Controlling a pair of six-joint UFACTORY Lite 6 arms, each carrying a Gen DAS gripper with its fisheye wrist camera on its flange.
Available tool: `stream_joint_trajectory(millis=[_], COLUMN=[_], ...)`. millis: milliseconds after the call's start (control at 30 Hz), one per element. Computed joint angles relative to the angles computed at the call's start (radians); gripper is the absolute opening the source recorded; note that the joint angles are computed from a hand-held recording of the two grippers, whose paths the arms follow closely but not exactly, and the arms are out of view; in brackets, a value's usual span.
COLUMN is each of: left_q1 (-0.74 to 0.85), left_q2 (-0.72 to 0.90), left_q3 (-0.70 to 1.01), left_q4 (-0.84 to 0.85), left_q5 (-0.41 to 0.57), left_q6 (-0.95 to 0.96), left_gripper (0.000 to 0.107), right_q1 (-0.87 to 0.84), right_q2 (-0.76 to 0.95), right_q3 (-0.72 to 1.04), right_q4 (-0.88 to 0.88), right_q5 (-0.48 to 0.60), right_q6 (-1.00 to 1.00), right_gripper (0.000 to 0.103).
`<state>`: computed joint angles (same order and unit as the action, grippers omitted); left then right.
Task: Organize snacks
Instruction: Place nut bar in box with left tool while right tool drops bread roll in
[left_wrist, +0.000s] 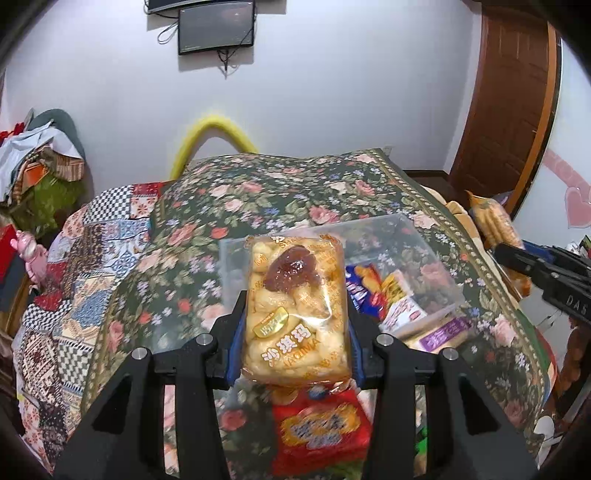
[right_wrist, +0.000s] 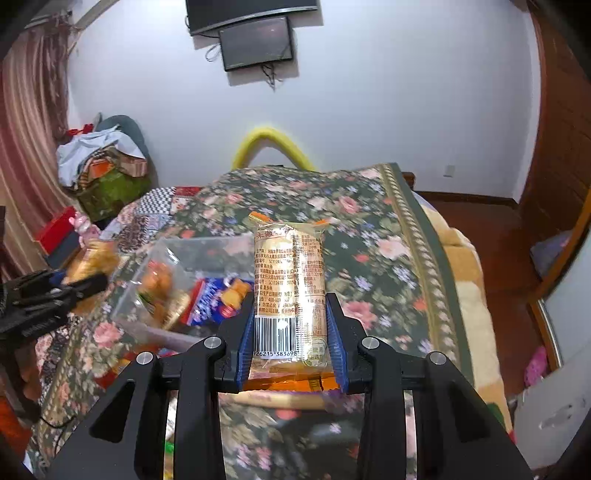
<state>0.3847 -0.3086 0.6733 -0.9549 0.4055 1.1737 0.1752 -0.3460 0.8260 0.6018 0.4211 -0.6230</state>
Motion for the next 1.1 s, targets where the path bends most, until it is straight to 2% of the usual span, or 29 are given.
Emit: stream_joint_trajectory(millis=[300, 433, 533, 800, 933, 1100], left_q1=[-0.14, -0.164, -0.193, -0.209, -0.212, -0.211], left_q2=[0.199, 0.305, 0.386, 0.524, 0.548, 0.544], left_q3=[0.106, 0.153, 0.187, 0.252, 0.262, 0.269], left_q4=[-0.045, -0.081, -0.081, -0.124, -0.141, -0.076], left_q5=[-0.086, -0.094, -0.126, -0.14, -0.141, -0.133], left_q6=[-0.03, 0.002, -0.001, 0.034, 0.045, -0.029], left_gripper=[0.044, 0.044, 0.044, 0.044, 0.045, 0.045], right_q1=[0.089, 0.095, 0.102, 0.133, 0.14, 0.144], right_q2=[0.172, 0.264, 0.354, 0.488, 0.539, 0.577], right_q3=[0.083, 0.127, 0.177, 0.269, 0.305, 0.331], right_q4=[0.08, 0.11, 0.085, -0.028, -0.09, -0.159], right_q5=[-0.076, -0.087, -0.093, -0.097, -0.09, -0.075], right_q6=[-0.031, -0.049, -0.015, 0.078, 0.128, 0.181], right_gripper=[0.032, 0.032, 0.032, 0.032, 0.032, 0.033])
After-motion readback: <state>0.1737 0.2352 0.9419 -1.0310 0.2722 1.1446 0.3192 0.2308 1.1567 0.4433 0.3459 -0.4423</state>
